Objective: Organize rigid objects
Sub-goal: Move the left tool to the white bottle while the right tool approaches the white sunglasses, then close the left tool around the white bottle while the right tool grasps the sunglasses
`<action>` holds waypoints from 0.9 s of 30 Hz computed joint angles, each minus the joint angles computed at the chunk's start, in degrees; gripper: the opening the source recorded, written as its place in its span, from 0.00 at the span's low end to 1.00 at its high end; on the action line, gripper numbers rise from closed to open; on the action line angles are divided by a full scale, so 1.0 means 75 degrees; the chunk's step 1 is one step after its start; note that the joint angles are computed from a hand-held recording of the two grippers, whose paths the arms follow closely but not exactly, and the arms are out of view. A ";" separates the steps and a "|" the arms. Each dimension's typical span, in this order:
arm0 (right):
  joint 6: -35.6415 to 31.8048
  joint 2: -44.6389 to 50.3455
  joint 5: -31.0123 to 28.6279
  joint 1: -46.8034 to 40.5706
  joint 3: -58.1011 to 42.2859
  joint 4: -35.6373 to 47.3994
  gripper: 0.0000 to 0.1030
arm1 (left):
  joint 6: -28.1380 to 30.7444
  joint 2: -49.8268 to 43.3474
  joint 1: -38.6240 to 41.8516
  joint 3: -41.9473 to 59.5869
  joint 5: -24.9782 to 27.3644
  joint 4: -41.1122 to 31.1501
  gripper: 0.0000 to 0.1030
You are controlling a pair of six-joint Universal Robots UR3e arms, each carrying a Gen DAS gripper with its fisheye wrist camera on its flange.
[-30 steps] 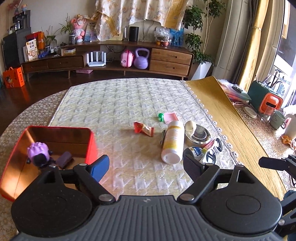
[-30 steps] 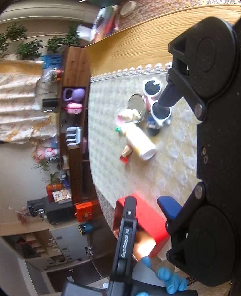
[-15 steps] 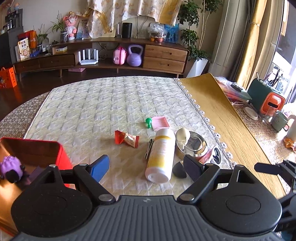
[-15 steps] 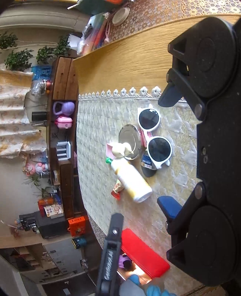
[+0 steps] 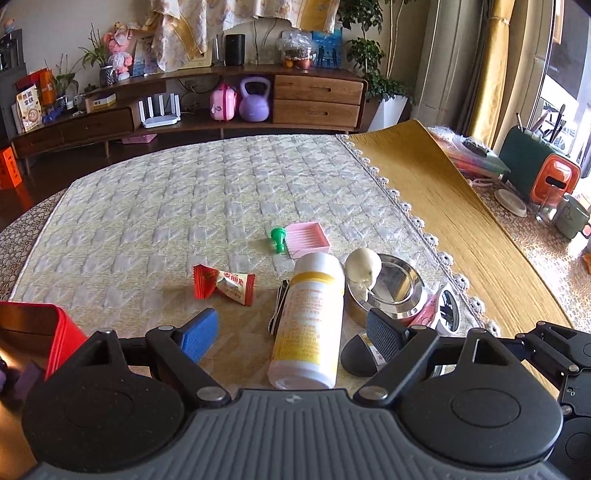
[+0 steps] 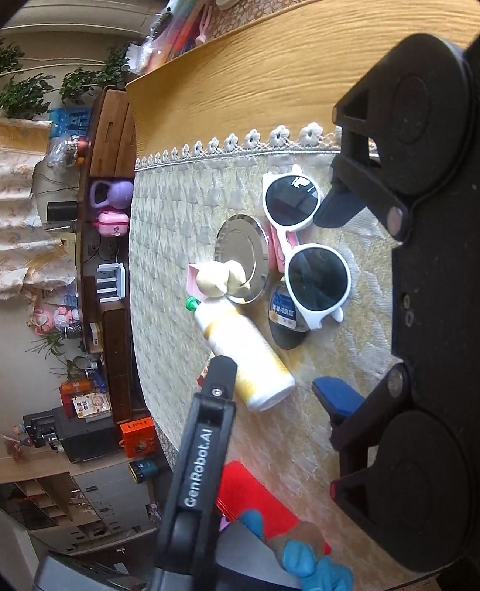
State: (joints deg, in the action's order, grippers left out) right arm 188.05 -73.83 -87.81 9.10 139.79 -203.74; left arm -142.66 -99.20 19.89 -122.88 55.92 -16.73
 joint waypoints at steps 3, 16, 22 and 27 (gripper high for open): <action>0.0100 0.0203 0.0132 -0.0121 -0.0098 -0.0012 0.81 | -0.0065 -0.0376 -0.0164 0.0212 0.0130 0.0136 0.85; 0.0452 0.0645 -0.0235 0.0070 -0.0385 -0.0130 0.68 | -0.0271 -0.1424 -0.0633 0.0758 0.0402 0.0656 0.85; 0.0456 0.0754 -0.0454 0.0266 -0.0557 -0.0078 0.62 | -0.0295 -0.1611 -0.0708 0.1042 0.0334 0.0290 0.63; 0.0473 0.0776 -0.0613 0.0359 -0.0592 -0.0077 0.57 | -0.0206 -0.1648 -0.0631 0.1118 0.0202 0.0063 0.52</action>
State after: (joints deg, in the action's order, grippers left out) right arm 191.59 -68.01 -92.41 11.79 135.34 -204.32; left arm -144.20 -111.56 15.16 -114.50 57.43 -16.26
